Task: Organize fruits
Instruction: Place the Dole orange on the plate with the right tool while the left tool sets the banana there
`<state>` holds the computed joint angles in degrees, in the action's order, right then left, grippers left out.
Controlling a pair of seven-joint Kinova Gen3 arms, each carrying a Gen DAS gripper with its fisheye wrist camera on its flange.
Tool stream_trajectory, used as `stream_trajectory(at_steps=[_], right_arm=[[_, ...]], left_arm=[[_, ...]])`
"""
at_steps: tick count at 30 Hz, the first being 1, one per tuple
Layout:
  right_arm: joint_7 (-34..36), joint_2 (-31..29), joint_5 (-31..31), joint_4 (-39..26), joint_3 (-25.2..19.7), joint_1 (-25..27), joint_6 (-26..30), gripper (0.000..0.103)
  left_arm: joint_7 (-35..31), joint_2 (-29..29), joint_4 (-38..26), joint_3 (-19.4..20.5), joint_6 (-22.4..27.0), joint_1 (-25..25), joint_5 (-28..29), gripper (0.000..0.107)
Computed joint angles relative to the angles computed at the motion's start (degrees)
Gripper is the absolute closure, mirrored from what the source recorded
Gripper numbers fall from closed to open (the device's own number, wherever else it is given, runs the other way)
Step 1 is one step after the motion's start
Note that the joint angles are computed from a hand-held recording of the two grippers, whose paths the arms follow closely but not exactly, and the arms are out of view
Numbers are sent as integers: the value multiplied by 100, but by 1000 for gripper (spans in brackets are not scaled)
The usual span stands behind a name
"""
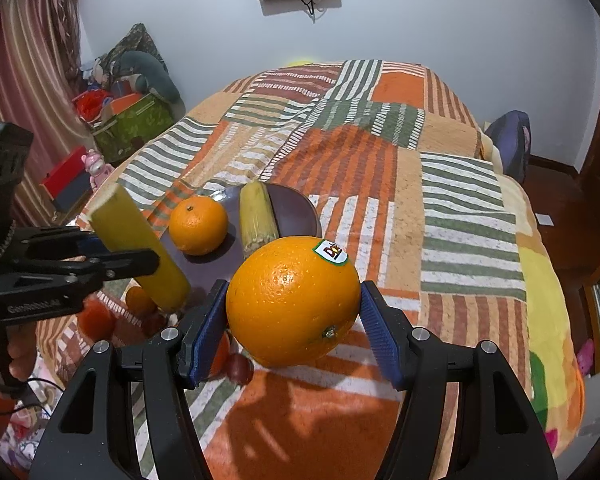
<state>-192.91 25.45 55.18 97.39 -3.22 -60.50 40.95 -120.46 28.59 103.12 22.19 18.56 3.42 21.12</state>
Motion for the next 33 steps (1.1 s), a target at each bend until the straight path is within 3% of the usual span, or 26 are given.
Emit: stream_trajectory(at_steps=[8, 25, 33], right_arm=[[487, 134, -204, -145, 53, 226, -199, 42], [1352, 414, -744, -451, 371, 380, -667, 42], [1922, 545, -1176, -587, 458, 452, -874, 42]], left_arm=[[220, 400, -558, -276, 364, 252, -141, 74], [373, 900, -1307, -396, 627, 464, -300, 74], [432, 938, -1357, -474, 477, 620, -491, 74]])
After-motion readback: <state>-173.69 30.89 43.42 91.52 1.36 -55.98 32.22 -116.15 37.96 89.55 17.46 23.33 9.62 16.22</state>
